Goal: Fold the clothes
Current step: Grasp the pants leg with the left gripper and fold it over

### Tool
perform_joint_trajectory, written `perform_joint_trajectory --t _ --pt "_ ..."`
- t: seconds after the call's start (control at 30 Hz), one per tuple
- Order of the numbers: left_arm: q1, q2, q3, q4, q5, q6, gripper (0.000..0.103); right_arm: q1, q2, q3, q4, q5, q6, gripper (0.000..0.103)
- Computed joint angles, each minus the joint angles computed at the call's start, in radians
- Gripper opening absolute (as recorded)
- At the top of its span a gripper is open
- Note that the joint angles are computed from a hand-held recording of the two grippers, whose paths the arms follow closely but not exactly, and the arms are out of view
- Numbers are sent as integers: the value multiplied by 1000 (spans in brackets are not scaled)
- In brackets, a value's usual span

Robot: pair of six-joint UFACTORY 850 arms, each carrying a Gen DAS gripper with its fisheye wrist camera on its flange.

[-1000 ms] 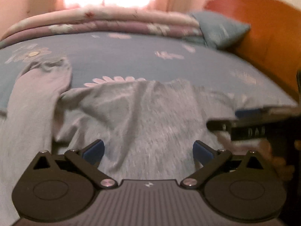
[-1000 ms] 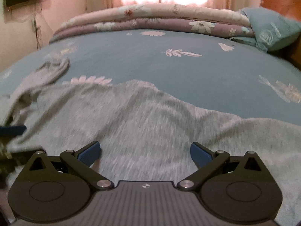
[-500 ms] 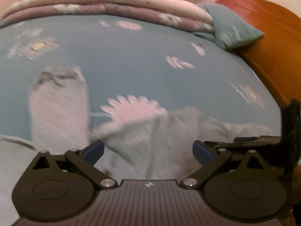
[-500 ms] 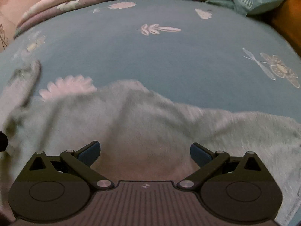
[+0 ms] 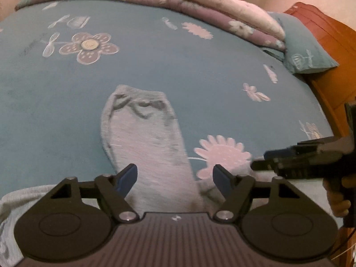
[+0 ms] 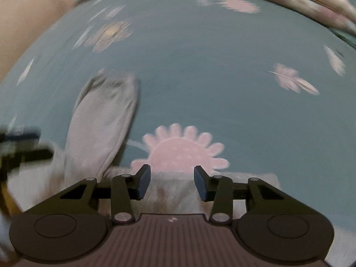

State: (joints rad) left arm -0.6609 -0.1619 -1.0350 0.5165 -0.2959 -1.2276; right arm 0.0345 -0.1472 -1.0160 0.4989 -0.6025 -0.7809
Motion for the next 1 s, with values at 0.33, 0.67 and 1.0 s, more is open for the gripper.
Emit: perform_joint_trajectory --t 0.33,0.67,1.0 --pt "22 -98 -57 -6 103 -215 73 -3 -231 -191 80 -271 -564 56" --pt "-10 -345 -364 16 -236 -44 64 -27 -254 -190 155 -333 -545 56" --pt "-115 -545 -584 119 -562 147 40 -69 -201 -115 209 -314 -420 58"
